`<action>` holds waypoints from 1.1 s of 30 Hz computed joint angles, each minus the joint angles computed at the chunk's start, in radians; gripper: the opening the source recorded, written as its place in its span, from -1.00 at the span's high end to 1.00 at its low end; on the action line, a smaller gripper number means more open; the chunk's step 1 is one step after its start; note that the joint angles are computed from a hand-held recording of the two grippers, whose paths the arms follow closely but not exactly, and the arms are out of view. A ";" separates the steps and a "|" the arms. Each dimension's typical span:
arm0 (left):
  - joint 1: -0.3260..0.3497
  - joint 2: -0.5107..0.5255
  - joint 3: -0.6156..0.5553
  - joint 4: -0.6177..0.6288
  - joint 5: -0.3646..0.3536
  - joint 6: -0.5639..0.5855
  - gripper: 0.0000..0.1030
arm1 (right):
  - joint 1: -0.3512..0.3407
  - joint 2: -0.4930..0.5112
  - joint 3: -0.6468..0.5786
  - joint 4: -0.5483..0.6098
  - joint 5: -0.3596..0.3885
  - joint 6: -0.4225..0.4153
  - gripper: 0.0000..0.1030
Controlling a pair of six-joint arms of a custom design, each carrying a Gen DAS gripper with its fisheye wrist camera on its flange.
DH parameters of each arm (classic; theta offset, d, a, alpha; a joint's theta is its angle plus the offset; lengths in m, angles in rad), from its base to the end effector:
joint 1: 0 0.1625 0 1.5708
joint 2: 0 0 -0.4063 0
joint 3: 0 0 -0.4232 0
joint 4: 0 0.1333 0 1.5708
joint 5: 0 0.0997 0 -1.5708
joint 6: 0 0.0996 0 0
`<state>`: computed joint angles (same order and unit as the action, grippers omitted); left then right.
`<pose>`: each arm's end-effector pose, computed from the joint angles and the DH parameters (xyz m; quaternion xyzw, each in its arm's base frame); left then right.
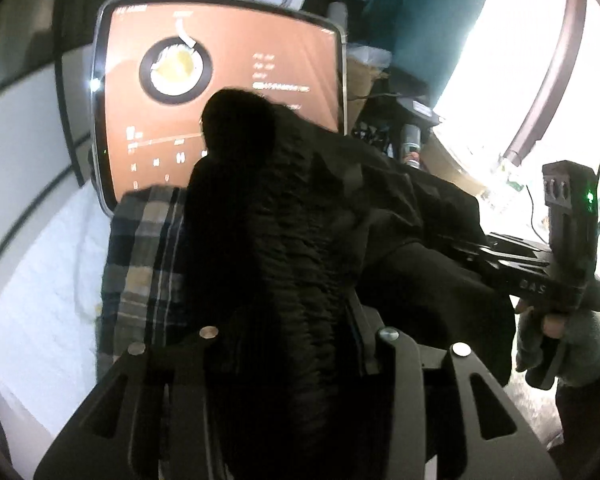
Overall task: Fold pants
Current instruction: 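Carry the pants bundle with the left gripper onto the plaid cloth, then open the left gripper to release the pants bundle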
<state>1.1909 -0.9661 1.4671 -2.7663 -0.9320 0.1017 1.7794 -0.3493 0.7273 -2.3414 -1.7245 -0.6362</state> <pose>-0.0917 -0.7494 0.2959 0.1091 0.8925 -0.3609 0.2476 0.3029 -0.8608 0.0926 0.3872 -0.8981 0.1741 0.1148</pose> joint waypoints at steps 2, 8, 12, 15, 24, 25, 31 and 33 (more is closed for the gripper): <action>-0.008 -0.015 0.017 0.020 0.026 -0.009 0.23 | 0.001 -0.037 0.067 -0.065 -0.024 -0.017 -0.38; -0.046 -0.033 0.080 -0.061 0.120 0.068 -0.05 | 0.003 -0.153 0.245 -0.172 -0.057 -0.032 -0.39; -0.022 -0.042 0.090 -0.033 0.129 0.029 -0.31 | 0.008 -0.179 0.285 -0.162 -0.099 -0.053 -0.41; -0.013 -0.064 0.129 -0.045 0.103 0.003 -0.37 | 0.009 -0.182 0.340 -0.198 -0.168 -0.062 -0.45; -0.061 -0.112 0.238 -0.207 0.112 0.086 -0.36 | 0.013 -0.286 0.526 -0.386 -0.202 -0.042 -0.45; -0.072 -0.122 0.258 -0.251 0.107 0.106 -0.36 | 0.015 -0.304 0.551 -0.413 -0.202 -0.038 -0.45; -0.141 -0.131 0.328 -0.419 0.033 0.209 -0.57 | 0.039 -0.426 0.725 -0.610 -0.240 -0.046 -0.45; -0.169 -0.110 0.334 -0.474 0.046 0.267 -0.64 | 0.045 -0.462 0.772 -0.654 -0.262 -0.037 -0.45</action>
